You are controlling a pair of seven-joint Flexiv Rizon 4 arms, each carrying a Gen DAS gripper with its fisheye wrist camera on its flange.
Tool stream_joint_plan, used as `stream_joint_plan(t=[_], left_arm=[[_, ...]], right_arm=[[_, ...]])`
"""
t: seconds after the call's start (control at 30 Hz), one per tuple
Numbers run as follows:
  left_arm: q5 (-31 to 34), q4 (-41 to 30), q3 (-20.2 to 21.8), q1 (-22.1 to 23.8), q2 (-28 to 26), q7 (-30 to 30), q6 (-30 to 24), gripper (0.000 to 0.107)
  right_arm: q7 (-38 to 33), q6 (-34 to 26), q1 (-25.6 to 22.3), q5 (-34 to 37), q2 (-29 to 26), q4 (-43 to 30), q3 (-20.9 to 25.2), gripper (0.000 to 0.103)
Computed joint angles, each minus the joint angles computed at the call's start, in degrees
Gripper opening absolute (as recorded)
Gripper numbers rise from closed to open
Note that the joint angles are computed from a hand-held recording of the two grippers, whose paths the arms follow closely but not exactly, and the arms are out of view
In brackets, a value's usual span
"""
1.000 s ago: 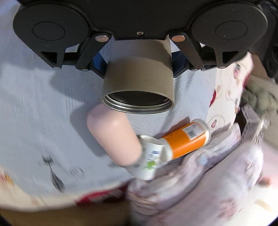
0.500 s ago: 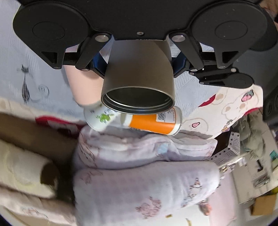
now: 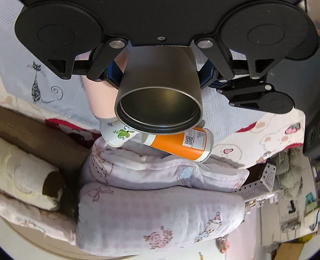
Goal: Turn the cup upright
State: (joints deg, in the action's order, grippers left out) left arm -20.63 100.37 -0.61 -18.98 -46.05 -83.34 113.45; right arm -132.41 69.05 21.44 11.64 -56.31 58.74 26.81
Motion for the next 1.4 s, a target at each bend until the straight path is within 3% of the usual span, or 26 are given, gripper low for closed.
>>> stream_joint_plan(t=[0.27, 0.43, 0.53, 0.63, 0.7, 0.9, 1.1, 1.2, 1.33, 1.4], left_arm=[[-1.64, -0.21, 2.85, -2.92, -0.27, 1.53, -0.51, 0.065], [-7.14, -0.59, 8.22, -8.57, -0.74, 3.56, -1.39, 0.065], [-11.17, -0.50, 11.34, -11.80, -0.09, 4.22, -4.71, 0.068], [-12.17, 0.30, 11.72, -12.31, 1.43, 2.33, -7.69, 0.071], [-12.59, 0.44, 14.19, -14.29, 1.90, 0.60, -9.85, 0.073], [-10.19, 2.33, 14.52, -14.56, 6.81, -3.78, -17.49, 0.073], [-5.47, 0.89, 33.32, -29.36, 7.14, -14.11, -27.20, 0.073], [-3.09, 1.11, 39.22, -33.86, 8.63, -20.13, -33.80, 0.074], [-0.12, 2.45, 41.56, -35.74, 10.73, -25.24, -35.16, 0.078], [2.72, 1.83, 44.74, -38.08, 10.68, -28.36, -37.34, 0.078]], right_arm=[[1.23, -0.80, 0.41, -1.28, 1.06, 1.51, -1.47, 0.082], [2.22, -0.30, 0.84, -2.07, 1.73, 2.56, -2.34, 0.082], [4.18, 0.15, 1.02, -2.12, 1.78, 2.69, -2.56, 0.082], [8.29, -2.08, 0.99, -1.79, 1.87, 1.92, -2.99, 0.084], [10.43, -3.11, 0.53, -0.91, 2.02, 1.71, -2.85, 0.085], [7.54, -0.21, -2.81, 2.64, 5.45, 7.03, 0.60, 0.085], [5.37, 4.50, -7.01, 7.07, 9.71, 12.61, 4.50, 0.085], [6.21, 6.77, -8.05, 7.99, 12.26, 15.16, 4.62, 0.085], [6.99, 11.38, -9.14, 7.88, 15.53, 19.38, 4.77, 0.086], [7.26, 14.33, -9.60, 7.13, 16.54, 21.49, 5.22, 0.086]])
